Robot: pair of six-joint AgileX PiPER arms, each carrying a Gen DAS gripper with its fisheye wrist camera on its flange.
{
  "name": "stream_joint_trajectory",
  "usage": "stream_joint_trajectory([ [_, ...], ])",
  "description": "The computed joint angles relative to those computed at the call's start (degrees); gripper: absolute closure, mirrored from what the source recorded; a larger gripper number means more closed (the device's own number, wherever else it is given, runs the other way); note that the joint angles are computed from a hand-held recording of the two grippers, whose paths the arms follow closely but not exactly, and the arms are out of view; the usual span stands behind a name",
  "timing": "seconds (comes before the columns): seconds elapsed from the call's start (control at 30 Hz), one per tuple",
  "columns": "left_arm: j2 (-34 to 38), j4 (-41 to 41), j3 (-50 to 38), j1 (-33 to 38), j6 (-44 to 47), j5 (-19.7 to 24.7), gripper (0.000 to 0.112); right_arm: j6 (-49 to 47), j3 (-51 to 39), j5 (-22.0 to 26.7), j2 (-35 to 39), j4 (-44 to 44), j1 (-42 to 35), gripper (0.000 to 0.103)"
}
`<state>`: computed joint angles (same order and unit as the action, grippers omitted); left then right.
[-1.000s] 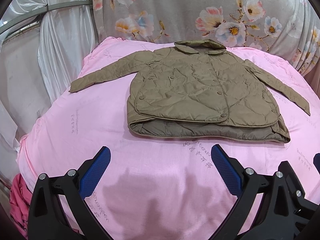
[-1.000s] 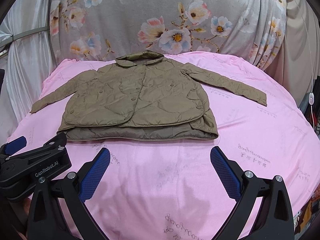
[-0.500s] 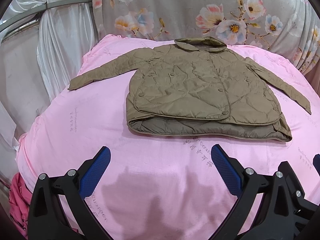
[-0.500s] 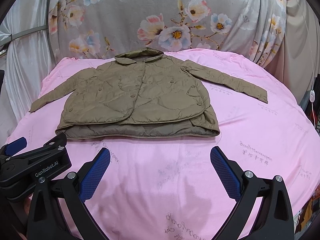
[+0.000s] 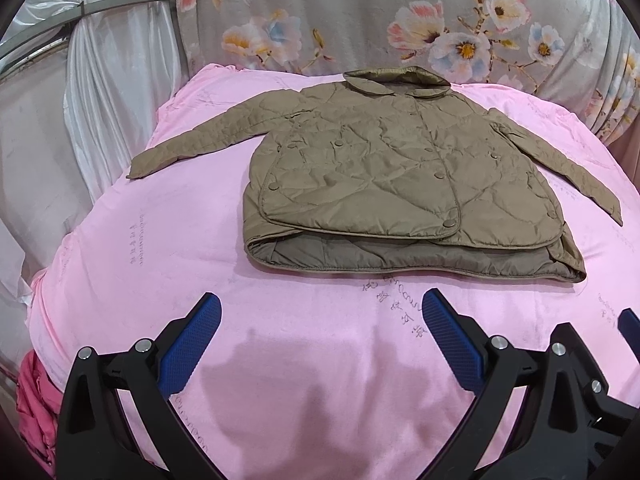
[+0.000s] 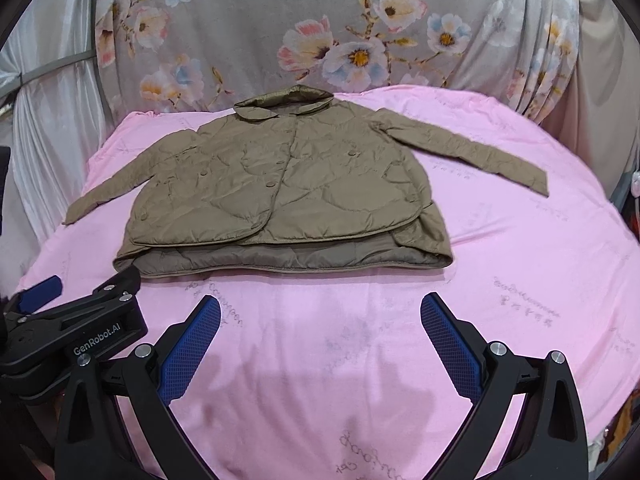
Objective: Fold large clothes
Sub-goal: 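Grasp the khaki jacket sleeve cuff with the right gripper and lift it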
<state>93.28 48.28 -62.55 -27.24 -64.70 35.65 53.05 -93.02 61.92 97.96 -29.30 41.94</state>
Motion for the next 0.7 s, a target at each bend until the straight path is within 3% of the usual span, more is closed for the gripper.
stream_joint_trajectory([
  [0.23, 4.4, -7.2, -9.3, 3.7, 8.4, 1.5, 0.014, -7.0, -6.4, -1.6, 2.3, 8.2, -9.9, 0.005],
  [0.43, 11.8, -11.7, -21.4, 8.4, 14.5, 3.9, 0.014, -12.0, -13.3, -4.6, 7.0, 13.8, -24.8, 0.005],
  [0.5, 14.6, -14.3, -25.4, 10.1, 17.3, 4.5, 0.014, -13.5, -15.4, -6.5, 9.6, 16.8, -30.7, 0.005],
  [0.7, 23.3, -16.9, -36.7, 13.2, 20.8, 7.4, 0.014, -14.4, -27.3, -6.1, 21.8, 25.5, -45.3, 0.005],
])
